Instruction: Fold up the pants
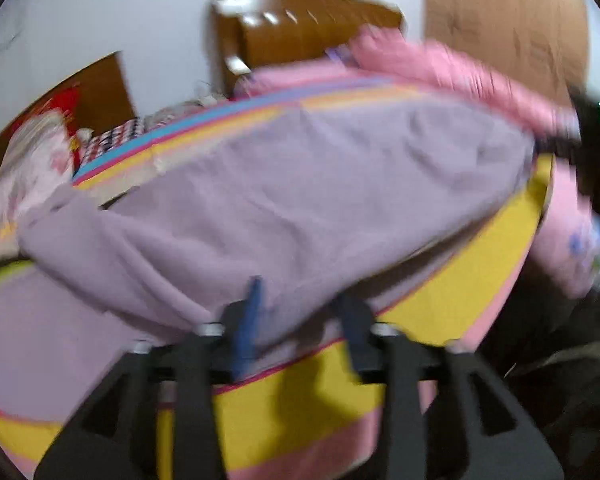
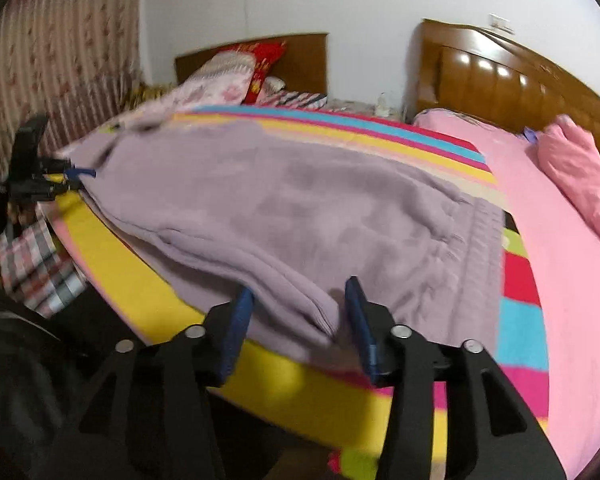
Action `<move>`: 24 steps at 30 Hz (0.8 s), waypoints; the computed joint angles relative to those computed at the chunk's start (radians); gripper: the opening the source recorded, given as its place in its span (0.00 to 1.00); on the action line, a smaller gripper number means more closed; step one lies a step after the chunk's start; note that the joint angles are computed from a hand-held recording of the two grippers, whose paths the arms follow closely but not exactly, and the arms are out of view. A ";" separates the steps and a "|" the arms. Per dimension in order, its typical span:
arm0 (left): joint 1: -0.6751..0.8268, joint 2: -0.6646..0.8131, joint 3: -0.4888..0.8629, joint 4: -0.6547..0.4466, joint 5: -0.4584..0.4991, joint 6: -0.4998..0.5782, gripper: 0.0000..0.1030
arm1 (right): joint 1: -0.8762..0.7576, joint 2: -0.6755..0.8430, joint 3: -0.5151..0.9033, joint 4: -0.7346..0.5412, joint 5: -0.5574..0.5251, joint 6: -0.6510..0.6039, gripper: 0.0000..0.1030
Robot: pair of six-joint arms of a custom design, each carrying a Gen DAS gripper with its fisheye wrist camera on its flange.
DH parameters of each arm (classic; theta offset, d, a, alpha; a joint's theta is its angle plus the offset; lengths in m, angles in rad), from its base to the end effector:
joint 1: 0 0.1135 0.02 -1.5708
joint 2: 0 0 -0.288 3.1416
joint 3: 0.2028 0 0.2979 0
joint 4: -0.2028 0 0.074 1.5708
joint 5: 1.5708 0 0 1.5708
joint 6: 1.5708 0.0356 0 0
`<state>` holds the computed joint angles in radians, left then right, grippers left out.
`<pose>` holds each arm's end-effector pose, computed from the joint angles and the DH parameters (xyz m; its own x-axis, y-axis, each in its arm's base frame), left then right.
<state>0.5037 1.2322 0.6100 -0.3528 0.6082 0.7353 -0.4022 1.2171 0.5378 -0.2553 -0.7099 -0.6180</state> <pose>0.2326 0.1049 0.1784 -0.6149 0.2897 -0.7334 0.4008 0.9158 0.0257 0.2345 -0.0745 0.1658 -0.5688 -0.2356 -0.7880 -0.4773 0.8748 0.0830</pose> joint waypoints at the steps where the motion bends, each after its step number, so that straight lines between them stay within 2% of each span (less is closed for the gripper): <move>1: 0.035 -0.037 -0.012 0.001 0.047 -0.047 0.79 | -0.036 -0.023 -0.005 -0.030 -0.035 0.003 0.50; 2: 0.063 -0.062 -0.021 -0.009 0.081 -0.080 0.89 | -0.060 -0.021 0.004 -0.043 -0.059 0.025 0.50; 5: 0.140 -0.075 -0.018 -0.042 0.193 -0.178 0.89 | -0.172 0.027 0.023 -0.102 -0.153 0.108 0.50; 8: 0.181 -0.108 -0.052 -0.008 0.226 -0.311 0.89 | -0.231 0.102 0.051 -0.135 -0.227 0.173 0.50; 11: 0.262 -0.102 -0.065 -0.018 0.290 -0.335 0.89 | -0.230 0.101 0.039 -0.096 -0.219 0.283 0.50; 13: 0.280 -0.102 -0.065 -0.035 0.283 -0.337 0.89 | -0.248 0.127 0.067 -0.154 -0.218 0.277 0.50; 16: 0.346 -0.132 -0.089 -0.081 0.314 -0.282 0.89 | -0.267 0.148 0.079 -0.179 -0.237 0.272 0.50; 18: 0.366 -0.119 -0.093 -0.084 0.336 -0.278 0.89 | -0.276 0.173 0.075 -0.126 -0.258 0.322 0.50; 21: 0.369 -0.109 -0.107 -0.067 0.317 -0.298 0.90 | -0.263 0.227 0.081 -0.068 -0.227 0.408 0.50; 24: 0.378 -0.116 -0.110 -0.074 0.332 -0.297 0.90 | -0.258 0.247 0.065 0.004 -0.234 0.480 0.45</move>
<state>0.8819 1.1162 0.4995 -0.4270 0.9399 0.4384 -0.6605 1.4639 0.6027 -0.2513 -0.9435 -0.1385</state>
